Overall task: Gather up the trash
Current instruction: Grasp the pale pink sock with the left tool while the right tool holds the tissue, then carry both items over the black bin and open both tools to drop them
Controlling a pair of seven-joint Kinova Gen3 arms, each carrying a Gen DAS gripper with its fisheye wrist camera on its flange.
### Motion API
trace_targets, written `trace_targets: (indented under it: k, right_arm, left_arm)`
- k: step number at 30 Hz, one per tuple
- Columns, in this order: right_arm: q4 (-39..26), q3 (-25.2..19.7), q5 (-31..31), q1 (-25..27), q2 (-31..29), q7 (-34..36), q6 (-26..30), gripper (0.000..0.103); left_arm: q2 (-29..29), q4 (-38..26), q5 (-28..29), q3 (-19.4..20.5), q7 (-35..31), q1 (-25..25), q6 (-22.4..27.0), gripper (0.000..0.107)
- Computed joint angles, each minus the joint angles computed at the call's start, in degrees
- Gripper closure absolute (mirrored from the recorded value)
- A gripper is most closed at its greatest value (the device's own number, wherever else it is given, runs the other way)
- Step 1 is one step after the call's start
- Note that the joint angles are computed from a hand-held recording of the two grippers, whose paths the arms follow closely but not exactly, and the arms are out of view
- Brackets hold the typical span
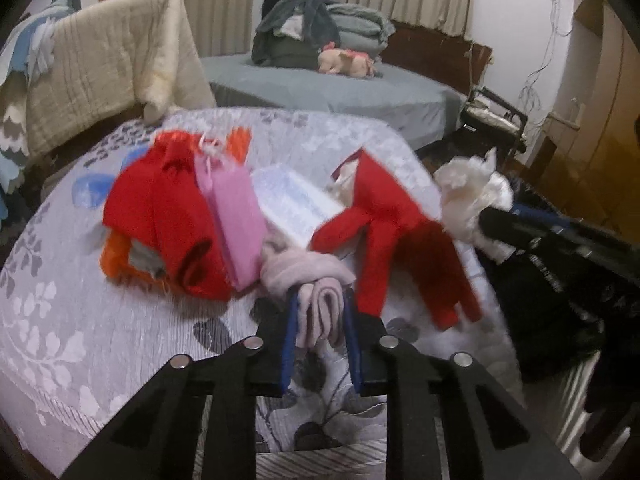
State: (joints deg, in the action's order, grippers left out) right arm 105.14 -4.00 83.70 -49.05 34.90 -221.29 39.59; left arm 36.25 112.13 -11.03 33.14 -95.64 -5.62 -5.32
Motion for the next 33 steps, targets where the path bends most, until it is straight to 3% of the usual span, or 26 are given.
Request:
trace_targets:
  k: [9, 15, 20, 27, 33]
  right_arm:
    - [2.4, -0.8, 0.3, -1.0, -1.8, -3.0, 2.7, 0.073]
    - [6.0, -2.1, -0.2, -2.4, -4.9, -6.2, 9.1, 0.073]
    - [10.0, -3.5, -4.4, -3.0, -7.9, -8.7, 15.7, 0.073]
    - [16.4, -5.5, -11.6, -3.5, -10.4, -15.1, 22.8, 0.073]
    - [19.8, -6.6, -16.9, -3.6, -11.0, -18.7, 26.1, 0.067]
  left_arm:
    - [-2.0, 1.6, -2.8, 5.2, 1.8, -3.8, -1.8, 0.087]
    - [-2.2, 0.5, -6.0, 11.1, 3.1, -6.4, -1.5, 0.087]
    - [0.2, -2.4, -7.6, 16.6, 1.4, -6.3, 1.1, 0.087]
    - [5.2, -8.1, -5.7, 22.4, -5.4, -2.3, 5.8, 0.087]
    - [9.1, -14.7, -2.5, 24.3, -10.5, 3.6, 10.6, 0.085]
